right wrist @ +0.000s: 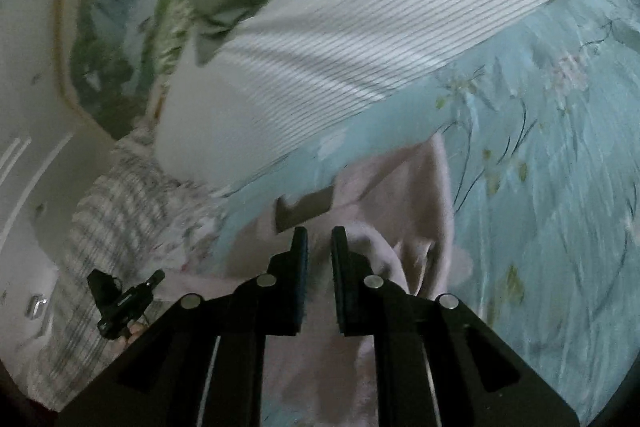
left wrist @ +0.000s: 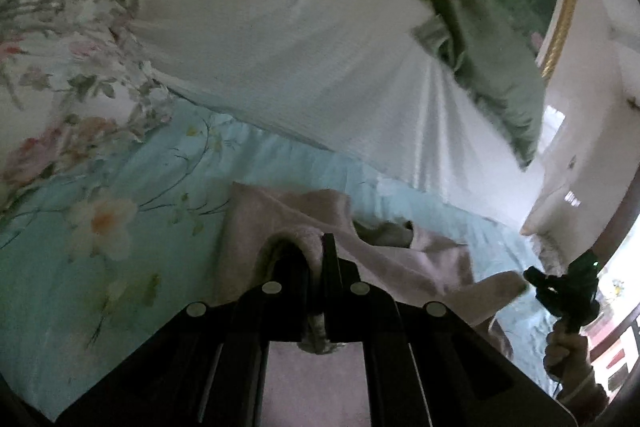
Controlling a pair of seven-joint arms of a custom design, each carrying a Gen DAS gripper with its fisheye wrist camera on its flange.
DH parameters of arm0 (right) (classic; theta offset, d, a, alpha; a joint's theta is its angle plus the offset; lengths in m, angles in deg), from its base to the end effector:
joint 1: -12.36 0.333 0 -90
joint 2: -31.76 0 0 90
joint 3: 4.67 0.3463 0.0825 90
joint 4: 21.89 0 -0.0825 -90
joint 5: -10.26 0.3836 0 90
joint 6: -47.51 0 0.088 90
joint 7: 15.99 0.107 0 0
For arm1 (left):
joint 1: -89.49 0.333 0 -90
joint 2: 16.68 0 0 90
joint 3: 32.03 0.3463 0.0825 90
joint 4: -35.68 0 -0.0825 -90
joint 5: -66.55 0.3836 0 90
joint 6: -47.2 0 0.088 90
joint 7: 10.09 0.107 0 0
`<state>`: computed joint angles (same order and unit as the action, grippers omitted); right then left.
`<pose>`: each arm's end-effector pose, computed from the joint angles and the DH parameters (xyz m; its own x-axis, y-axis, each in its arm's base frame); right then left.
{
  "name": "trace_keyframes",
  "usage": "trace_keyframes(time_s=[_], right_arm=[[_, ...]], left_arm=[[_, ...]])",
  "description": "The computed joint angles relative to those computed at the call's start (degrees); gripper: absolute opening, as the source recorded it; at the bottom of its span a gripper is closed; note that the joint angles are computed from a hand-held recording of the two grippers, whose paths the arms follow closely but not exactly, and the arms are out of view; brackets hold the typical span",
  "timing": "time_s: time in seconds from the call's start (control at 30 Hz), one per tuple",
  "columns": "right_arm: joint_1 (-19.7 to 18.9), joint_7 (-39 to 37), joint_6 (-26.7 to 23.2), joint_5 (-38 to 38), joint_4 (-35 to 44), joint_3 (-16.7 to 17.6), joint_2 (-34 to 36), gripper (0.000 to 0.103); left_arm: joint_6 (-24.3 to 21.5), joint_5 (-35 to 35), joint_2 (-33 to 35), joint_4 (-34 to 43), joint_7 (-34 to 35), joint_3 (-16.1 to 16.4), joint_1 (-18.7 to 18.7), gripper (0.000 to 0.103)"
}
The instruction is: Fold small clothes
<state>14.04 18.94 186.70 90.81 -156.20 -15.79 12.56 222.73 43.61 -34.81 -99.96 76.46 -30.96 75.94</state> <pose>0.4657 -0.0822 0.5369 0.1796 -0.6995 -0.6917 -0.6564 0.4385 -0.6139 0.4790 -0.0732 0.5960 0.0105 -0.9177 0.3971 -0.5672 -0.3325 -0.7535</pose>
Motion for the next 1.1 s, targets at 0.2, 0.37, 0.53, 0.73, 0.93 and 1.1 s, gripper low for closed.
trace_keyframes(time_s=[0.2,0.37,0.53,0.73,0.93,1.1], right_arm=[[0.5,2.0,1.9,-5.5,4.2,2.2,4.9,0.007],[1.8,3.0,0.6,-9.1,2.1,2.7,3.6,0.041],[2.8,3.8,-2.9,-5.6,1.3,1.6,2.6,0.06],[3.1,18.5,6.3,-18.4,2.8,7.3,4.6,0.07],[6.5,27.0,14.6,-23.9,2.5,7.7,8.3,0.015],[10.5,8.2,19.1,-2.4,-0.2,4.4,3.5,0.008]], left_arm=[[-1.7,5.9,10.9,7.3,-2.7,-4.0,6.2,0.004],[-1.2,3.2,12.5,7.0,-1.4,-5.4,7.5,0.004],[-0.2,-3.1,10.0,4.2,3.7,-3.9,5.1,0.004],[1.2,-9.1,5.5,1.2,8.8,-0.9,0.4,0.004],[1.4,-5.1,3.0,-0.6,7.2,-2.0,0.3,0.004],[1.0,-0.7,1.1,-1.7,4.3,-3.0,1.9,0.004]])
